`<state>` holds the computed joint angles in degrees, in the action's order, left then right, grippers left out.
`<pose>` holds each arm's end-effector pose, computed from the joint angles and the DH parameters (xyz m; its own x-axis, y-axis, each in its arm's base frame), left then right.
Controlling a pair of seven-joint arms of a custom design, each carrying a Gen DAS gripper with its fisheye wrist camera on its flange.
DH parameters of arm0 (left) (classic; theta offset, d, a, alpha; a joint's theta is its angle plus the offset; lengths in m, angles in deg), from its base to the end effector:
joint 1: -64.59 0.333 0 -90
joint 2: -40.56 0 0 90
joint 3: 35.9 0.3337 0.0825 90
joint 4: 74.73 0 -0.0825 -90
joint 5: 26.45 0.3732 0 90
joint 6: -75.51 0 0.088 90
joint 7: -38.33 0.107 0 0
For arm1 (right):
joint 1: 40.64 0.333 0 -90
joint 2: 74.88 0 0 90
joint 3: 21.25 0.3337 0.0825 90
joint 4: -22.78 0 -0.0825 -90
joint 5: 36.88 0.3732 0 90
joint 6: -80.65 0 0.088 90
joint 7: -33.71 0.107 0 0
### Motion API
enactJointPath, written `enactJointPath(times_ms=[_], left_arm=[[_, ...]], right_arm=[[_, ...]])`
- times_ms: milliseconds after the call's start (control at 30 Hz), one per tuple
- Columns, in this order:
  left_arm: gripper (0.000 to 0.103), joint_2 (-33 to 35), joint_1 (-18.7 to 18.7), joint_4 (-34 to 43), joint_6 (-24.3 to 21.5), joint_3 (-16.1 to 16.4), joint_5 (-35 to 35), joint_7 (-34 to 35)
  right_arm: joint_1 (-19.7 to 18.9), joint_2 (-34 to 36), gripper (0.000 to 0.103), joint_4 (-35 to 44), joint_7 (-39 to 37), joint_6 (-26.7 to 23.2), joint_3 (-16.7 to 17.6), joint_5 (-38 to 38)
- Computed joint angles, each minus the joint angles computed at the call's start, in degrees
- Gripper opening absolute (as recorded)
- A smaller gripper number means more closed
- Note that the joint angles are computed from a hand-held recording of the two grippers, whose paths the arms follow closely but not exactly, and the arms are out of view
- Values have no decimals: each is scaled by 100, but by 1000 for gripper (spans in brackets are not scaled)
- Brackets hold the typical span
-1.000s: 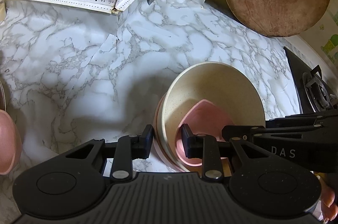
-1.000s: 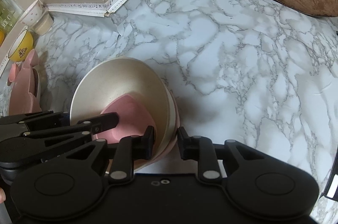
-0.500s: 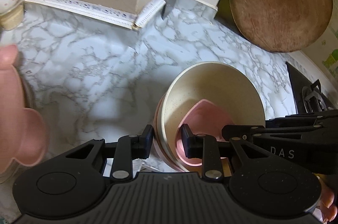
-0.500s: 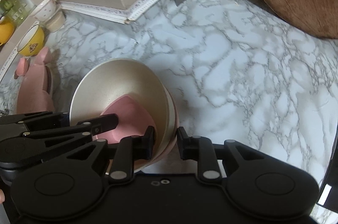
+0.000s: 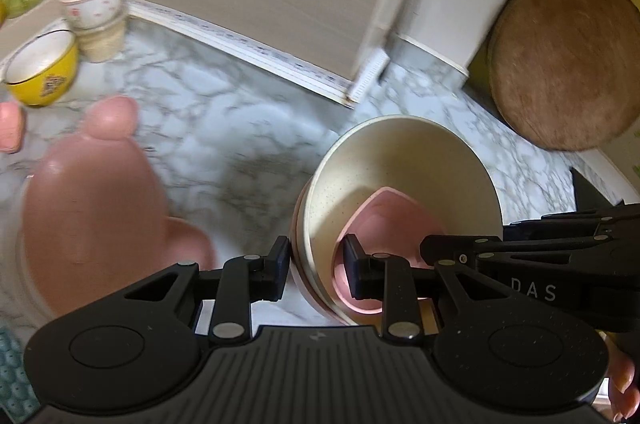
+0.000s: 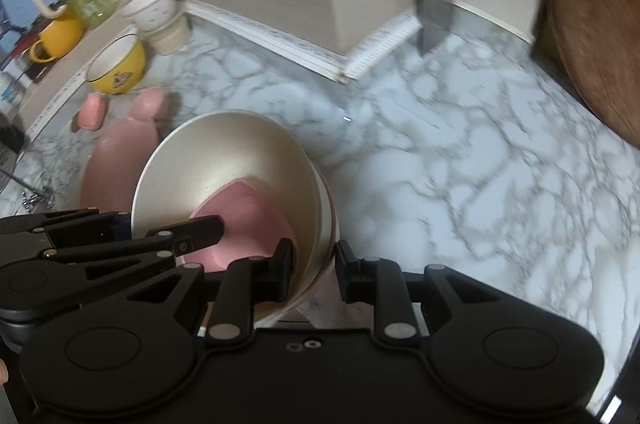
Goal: Organize plates and bowls
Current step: 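Carry the stacked bowls toward the sink and lower onto the pig plate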
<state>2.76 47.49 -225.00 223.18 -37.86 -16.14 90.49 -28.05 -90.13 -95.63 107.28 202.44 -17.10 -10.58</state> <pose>0.3487 -0.1256 0.5437 0.1413 -0.9702 0.1969 -0.7986 -0.2292 -0.5566 0.4652 0.1646 0.6025 0.4268 -0.8455 -0.3209 -0.8767 -0.2997 -0.3763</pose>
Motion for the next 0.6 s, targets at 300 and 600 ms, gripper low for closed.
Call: enactJointPath(times_ms=[300, 600], left_arm=[[27, -549, 427, -155, -370, 68, 264, -181], [28, -941, 866, -272, -677, 280, 524, -217]], right_arm=[[319, 292, 24, 438, -144, 35, 170, 165], [690, 691, 24, 887, -187, 116, 325, 307]])
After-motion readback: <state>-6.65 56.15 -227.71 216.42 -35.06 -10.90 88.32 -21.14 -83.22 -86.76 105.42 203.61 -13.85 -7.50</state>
